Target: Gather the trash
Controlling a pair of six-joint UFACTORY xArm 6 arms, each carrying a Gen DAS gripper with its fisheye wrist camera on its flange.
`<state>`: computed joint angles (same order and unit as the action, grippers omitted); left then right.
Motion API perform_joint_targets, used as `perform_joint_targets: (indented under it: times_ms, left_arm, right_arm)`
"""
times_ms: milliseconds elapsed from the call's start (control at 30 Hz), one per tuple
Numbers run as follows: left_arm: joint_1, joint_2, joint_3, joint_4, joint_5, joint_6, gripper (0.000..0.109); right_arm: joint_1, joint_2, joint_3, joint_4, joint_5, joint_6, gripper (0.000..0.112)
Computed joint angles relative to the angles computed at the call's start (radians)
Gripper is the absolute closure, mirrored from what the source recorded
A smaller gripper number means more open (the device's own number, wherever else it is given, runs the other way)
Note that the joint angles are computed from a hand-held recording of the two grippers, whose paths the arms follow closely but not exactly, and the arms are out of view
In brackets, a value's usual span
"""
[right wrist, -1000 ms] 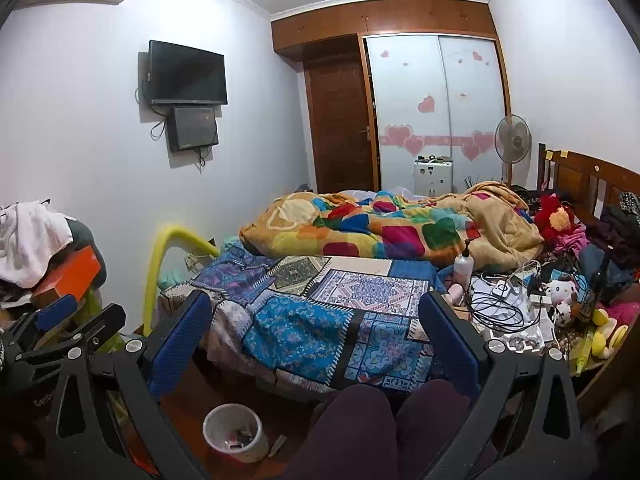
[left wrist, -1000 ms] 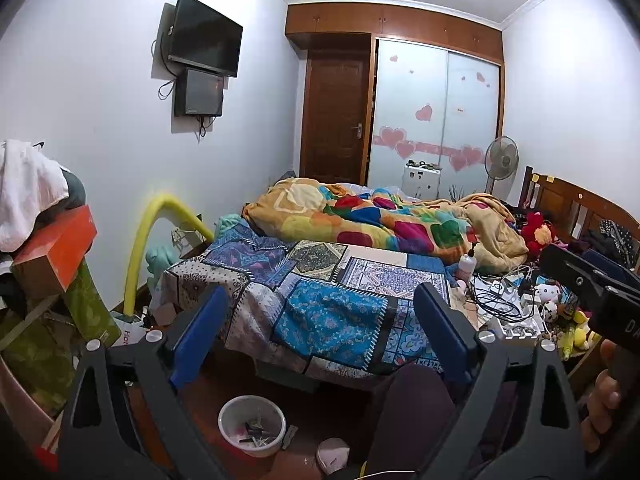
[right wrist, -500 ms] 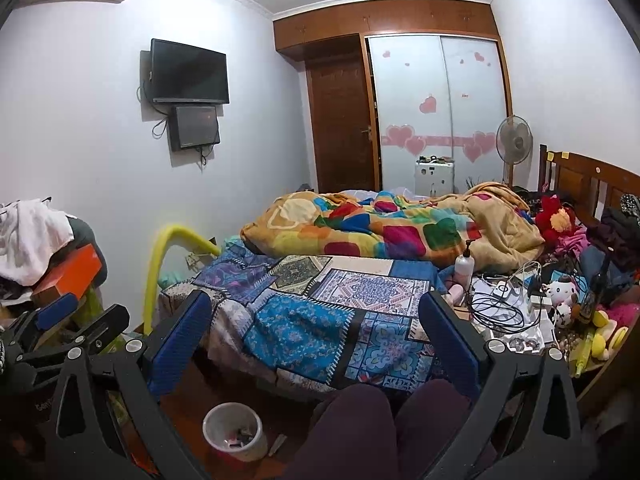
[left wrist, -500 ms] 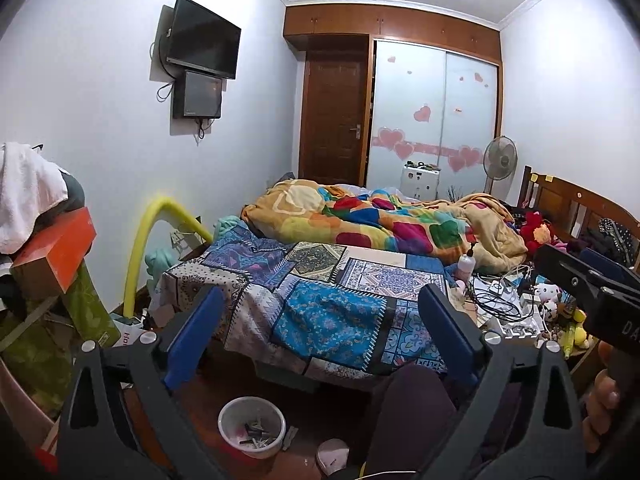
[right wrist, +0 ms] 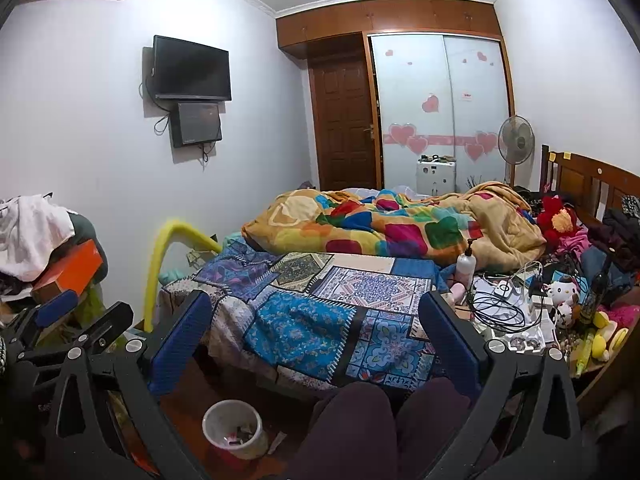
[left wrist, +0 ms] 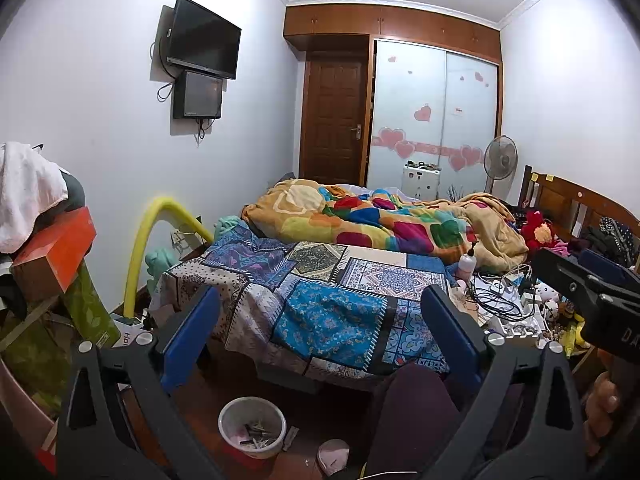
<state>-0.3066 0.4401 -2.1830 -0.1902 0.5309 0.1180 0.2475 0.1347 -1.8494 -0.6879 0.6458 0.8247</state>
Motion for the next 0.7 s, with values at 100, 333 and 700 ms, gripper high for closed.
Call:
perform_joint_targets:
  times_ms: [100,333,700]
  left_arm:
    - [0.001,0.002,-0.004,-0.001,0.003,0.0,0.007]
    - [0.003,0.003,-0.005,-0.007,0.003,0.006,0.007]
    - [0.001,0.001,0.0,-0.004,0.002,0.002,0.007]
  right_arm:
    - [0.003,-0.005,0.011,-0.006,-0.003,0.003,0.009]
    - [0.004,-0.007,0.012,-0.008,-0.003,0.003,0.009]
    - [0.006,-0.007,0.011,-0.008,0.0,0.001,0.009]
